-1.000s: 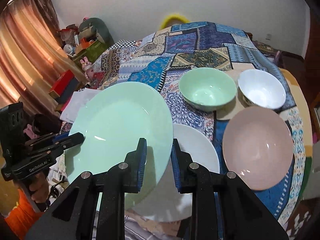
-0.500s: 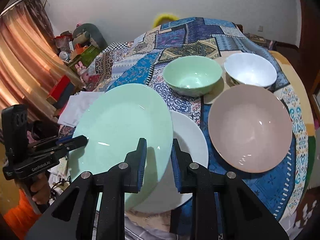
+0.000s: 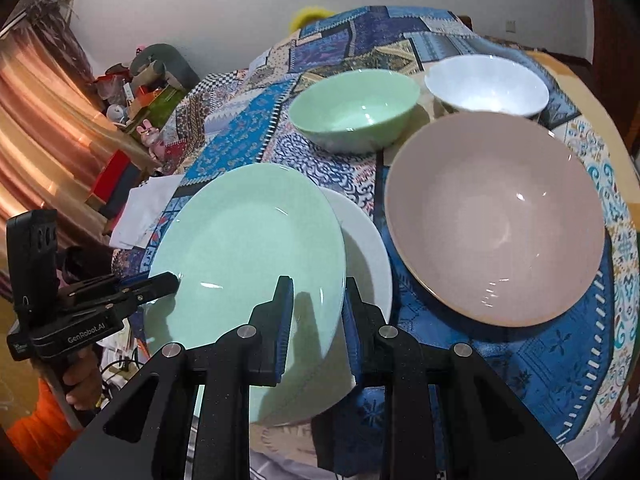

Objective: Organize plates and bowls
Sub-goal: 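Lower the mint green plate onto the white plate and open the left gripper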

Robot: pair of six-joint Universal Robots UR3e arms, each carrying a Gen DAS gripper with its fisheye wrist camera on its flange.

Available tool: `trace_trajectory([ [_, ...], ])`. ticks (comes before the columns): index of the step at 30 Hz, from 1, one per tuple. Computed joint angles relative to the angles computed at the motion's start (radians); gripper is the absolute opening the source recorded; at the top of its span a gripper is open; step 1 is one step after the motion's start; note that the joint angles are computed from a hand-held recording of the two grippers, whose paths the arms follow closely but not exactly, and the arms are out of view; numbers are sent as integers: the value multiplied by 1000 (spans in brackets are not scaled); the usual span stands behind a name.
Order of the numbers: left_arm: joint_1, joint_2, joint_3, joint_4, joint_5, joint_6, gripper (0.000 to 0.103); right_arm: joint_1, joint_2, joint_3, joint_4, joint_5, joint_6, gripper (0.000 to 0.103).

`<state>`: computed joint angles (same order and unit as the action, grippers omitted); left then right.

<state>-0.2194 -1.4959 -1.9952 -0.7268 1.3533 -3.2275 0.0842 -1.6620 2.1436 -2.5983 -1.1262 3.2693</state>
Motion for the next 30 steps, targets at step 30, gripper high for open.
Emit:
trace_trajectory([
  [30, -90, -81, 12, 162, 184, -6, 26, 28, -79, 95, -72, -110, -30, 23],
])
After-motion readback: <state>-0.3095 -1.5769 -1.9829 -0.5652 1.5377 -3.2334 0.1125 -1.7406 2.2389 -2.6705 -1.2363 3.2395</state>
